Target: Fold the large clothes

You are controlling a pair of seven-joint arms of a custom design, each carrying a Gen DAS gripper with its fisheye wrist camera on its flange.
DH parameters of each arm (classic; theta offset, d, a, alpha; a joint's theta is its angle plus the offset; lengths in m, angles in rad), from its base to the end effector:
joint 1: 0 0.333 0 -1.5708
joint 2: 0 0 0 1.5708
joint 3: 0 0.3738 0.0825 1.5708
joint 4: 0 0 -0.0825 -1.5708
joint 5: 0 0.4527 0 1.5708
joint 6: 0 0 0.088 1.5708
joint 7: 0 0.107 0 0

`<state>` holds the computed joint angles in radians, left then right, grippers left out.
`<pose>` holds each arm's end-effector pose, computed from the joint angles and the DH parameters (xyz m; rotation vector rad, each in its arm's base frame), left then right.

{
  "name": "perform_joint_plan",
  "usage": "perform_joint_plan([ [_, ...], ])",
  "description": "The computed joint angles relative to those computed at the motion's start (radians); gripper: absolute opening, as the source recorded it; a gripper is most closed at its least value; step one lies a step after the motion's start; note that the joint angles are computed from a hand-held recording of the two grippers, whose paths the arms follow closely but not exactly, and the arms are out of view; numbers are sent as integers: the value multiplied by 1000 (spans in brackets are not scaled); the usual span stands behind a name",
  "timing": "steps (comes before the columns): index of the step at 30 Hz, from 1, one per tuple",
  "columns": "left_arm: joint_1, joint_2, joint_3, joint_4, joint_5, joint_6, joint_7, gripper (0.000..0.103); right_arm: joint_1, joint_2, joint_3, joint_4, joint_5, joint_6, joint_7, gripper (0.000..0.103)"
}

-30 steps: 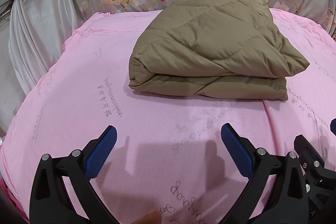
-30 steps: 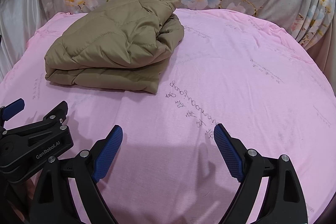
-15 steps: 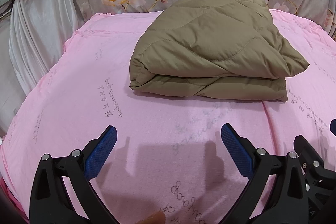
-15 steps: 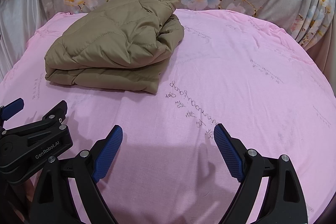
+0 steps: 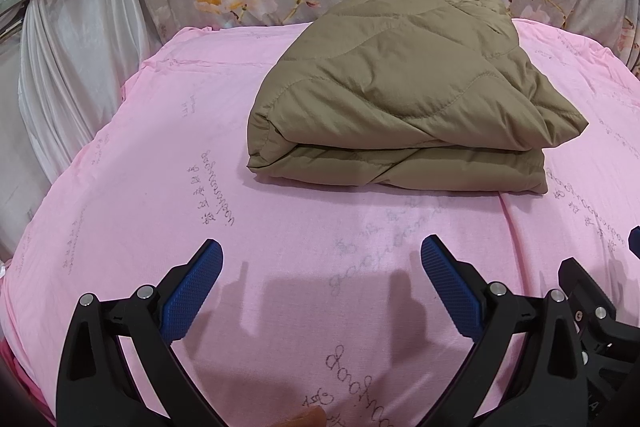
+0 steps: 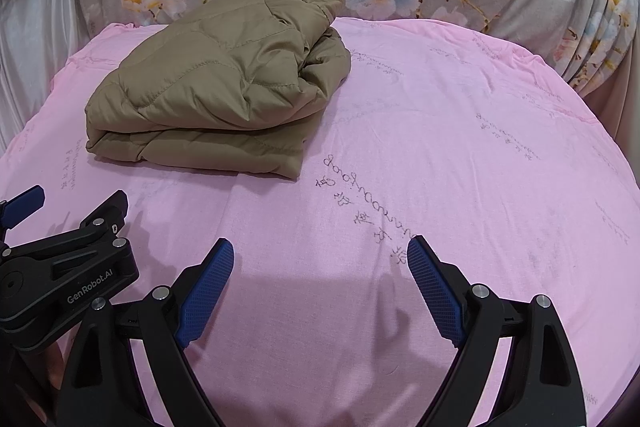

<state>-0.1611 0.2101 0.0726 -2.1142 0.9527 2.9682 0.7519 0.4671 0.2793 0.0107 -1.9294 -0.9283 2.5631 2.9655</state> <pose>0.6525 -0.1154 0.3776 -1.5961 1.8924 -0.5046 0.6262 0.3374 0.3916 -1.6501 2.0370 -0.7776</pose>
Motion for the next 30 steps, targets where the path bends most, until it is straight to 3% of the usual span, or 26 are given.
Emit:
perform_joint_plan([
  [30, -1, -4, 0, -1, 29, 0, -62, 97, 2, 4, 4, 9, 9, -20, -22, 86],
])
